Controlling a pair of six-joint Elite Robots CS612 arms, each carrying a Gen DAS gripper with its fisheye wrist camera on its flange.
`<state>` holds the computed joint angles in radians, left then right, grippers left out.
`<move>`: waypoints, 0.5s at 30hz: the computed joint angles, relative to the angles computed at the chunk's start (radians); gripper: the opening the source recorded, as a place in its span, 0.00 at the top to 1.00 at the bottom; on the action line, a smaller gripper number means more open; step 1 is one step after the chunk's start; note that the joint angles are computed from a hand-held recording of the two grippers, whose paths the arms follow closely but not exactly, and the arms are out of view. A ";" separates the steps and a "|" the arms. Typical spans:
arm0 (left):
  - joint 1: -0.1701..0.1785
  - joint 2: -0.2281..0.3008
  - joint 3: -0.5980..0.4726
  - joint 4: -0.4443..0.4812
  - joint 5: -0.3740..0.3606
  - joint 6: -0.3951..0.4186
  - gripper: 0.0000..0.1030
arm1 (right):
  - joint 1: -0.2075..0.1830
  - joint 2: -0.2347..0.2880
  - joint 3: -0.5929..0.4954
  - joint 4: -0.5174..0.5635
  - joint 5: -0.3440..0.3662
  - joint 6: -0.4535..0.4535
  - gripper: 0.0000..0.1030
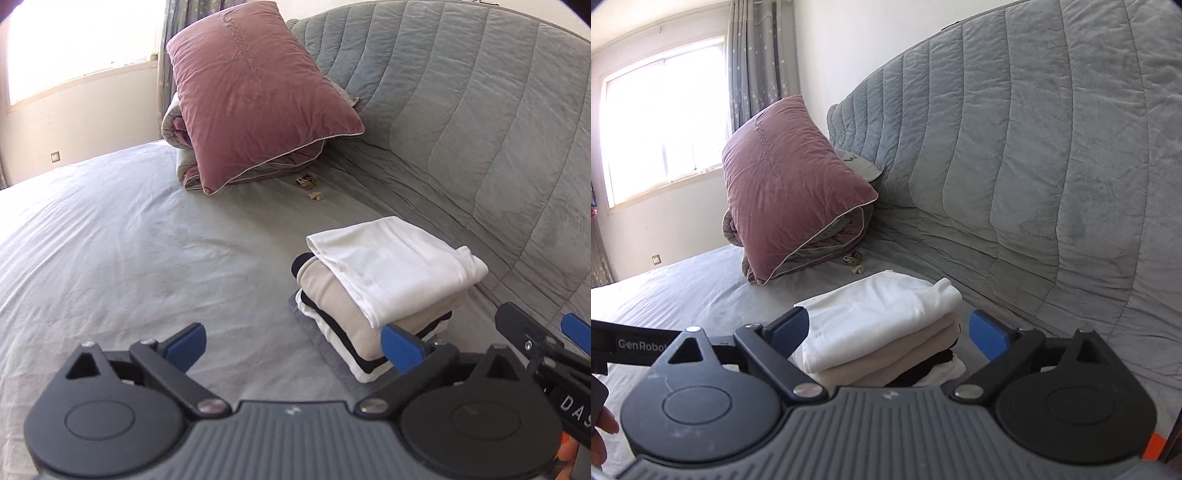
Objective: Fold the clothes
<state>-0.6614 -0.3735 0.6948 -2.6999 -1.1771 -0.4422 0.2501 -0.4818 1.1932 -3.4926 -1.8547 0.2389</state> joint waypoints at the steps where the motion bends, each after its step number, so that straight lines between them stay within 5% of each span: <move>1: -0.003 -0.010 0.013 0.011 0.004 -0.006 0.01 | 0.001 -0.011 0.018 -0.003 0.002 -0.008 0.00; 15: -0.047 -0.083 0.146 0.141 0.122 -0.065 0.01 | -0.006 -0.106 0.187 0.066 0.057 -0.027 0.00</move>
<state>-0.7082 -0.4566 0.8408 -2.5592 -1.0556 -0.5069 0.2438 -0.5878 1.3799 -3.4263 -1.7980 0.2118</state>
